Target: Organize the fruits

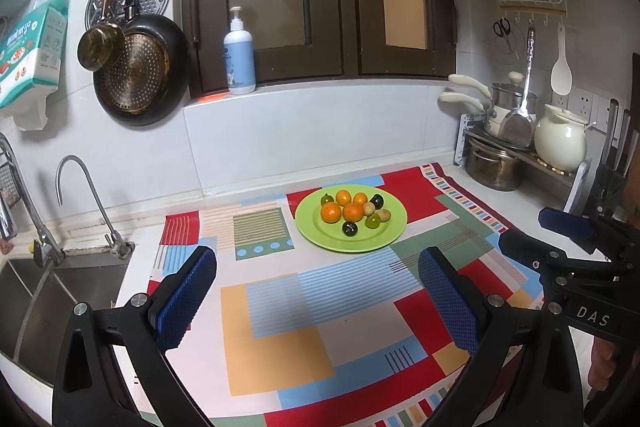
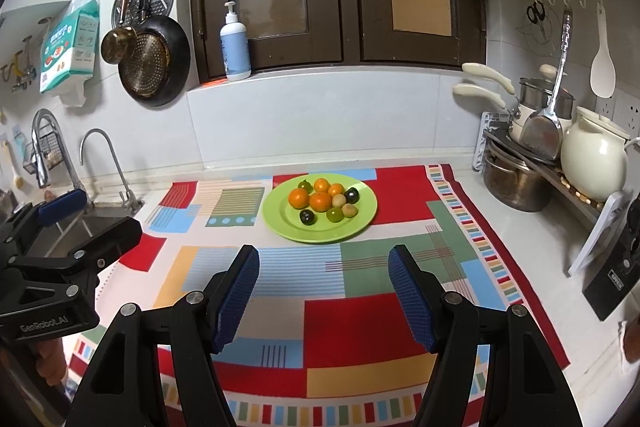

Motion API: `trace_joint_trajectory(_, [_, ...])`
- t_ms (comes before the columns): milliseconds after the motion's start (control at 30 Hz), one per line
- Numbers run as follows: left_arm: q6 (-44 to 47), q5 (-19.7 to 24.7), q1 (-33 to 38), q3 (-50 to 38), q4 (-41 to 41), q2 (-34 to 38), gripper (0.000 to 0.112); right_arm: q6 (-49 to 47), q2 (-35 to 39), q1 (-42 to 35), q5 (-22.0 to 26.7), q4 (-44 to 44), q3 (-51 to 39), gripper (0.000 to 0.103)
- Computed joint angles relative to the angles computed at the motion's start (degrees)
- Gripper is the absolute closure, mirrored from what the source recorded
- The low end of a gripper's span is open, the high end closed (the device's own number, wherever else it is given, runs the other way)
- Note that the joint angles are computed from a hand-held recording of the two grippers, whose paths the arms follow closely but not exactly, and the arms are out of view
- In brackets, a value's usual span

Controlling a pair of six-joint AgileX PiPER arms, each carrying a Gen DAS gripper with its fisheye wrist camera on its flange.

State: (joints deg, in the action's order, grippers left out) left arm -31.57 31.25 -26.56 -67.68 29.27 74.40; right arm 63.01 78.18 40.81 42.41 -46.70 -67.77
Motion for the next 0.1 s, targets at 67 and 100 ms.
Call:
trace_joint_trajectory(67, [0.3,-0.1,0.1,0.0,-0.3,0.0,0.009,0.2,0.2,0.1,0.0,-0.1,0.0,0.035])
trace_joint_trajectory(100, [0.7,-0.2,0.2,0.1,-0.7,-0.1,0.009,0.2,0.1,0.1,0.1,-0.1,-0.1,0.035])
